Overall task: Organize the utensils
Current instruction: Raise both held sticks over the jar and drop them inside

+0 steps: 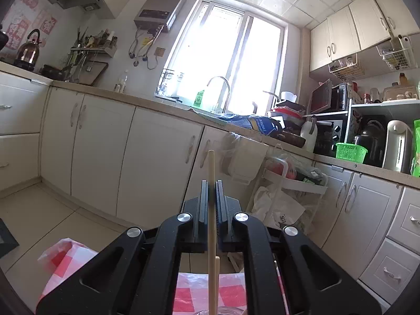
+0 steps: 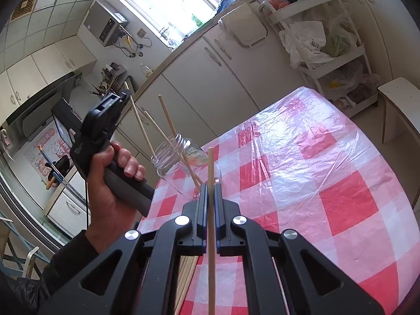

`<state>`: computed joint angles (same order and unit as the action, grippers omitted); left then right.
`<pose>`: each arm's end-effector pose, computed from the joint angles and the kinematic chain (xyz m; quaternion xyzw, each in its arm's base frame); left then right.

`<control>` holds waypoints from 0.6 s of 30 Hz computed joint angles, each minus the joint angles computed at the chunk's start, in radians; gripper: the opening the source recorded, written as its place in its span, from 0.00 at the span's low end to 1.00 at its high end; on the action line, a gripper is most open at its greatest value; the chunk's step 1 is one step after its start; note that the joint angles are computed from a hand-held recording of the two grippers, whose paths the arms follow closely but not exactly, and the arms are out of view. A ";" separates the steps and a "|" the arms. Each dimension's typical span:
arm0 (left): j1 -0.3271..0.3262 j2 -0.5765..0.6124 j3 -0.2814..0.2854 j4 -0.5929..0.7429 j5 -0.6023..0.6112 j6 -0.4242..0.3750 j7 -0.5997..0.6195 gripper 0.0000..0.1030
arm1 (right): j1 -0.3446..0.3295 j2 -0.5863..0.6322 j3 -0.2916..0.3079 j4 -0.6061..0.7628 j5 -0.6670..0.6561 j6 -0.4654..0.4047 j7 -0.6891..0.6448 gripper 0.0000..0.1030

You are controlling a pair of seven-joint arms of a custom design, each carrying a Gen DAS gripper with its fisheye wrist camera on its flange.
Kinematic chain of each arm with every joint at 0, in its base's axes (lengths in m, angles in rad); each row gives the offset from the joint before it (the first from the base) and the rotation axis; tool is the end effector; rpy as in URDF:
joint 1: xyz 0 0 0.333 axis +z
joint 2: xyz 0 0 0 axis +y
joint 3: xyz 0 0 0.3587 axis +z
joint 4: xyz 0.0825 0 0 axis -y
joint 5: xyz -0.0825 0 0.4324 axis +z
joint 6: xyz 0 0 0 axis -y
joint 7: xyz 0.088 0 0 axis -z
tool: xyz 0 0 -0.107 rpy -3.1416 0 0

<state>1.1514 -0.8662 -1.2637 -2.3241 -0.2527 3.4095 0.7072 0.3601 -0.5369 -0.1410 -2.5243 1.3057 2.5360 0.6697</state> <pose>0.5117 -0.2068 0.5850 -0.6206 0.3777 -0.5080 0.4626 0.4379 0.0807 0.5275 -0.6460 0.5463 0.0378 0.5319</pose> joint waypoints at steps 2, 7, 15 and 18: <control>-0.002 -0.010 -0.006 -0.009 0.003 -0.002 0.002 0.05 | 0.000 0.000 0.000 -0.001 0.002 0.000 -0.001 0.05; -0.036 -0.016 -0.005 -0.046 0.021 -0.009 0.015 0.05 | 0.000 -0.001 0.003 0.000 0.007 0.002 -0.005 0.05; -0.169 0.019 0.054 -0.112 0.074 -0.069 0.076 0.05 | 0.002 -0.005 0.007 0.007 0.035 0.027 -0.020 0.05; -0.226 0.047 0.085 -0.127 0.098 -0.104 0.098 0.05 | 0.005 -0.009 0.010 0.015 0.042 0.035 -0.022 0.05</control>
<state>0.9258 -0.8188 -1.1783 -2.4506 -0.1552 3.3056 0.8047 0.3647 -0.5463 -0.1310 -2.5092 1.3480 2.5710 0.6473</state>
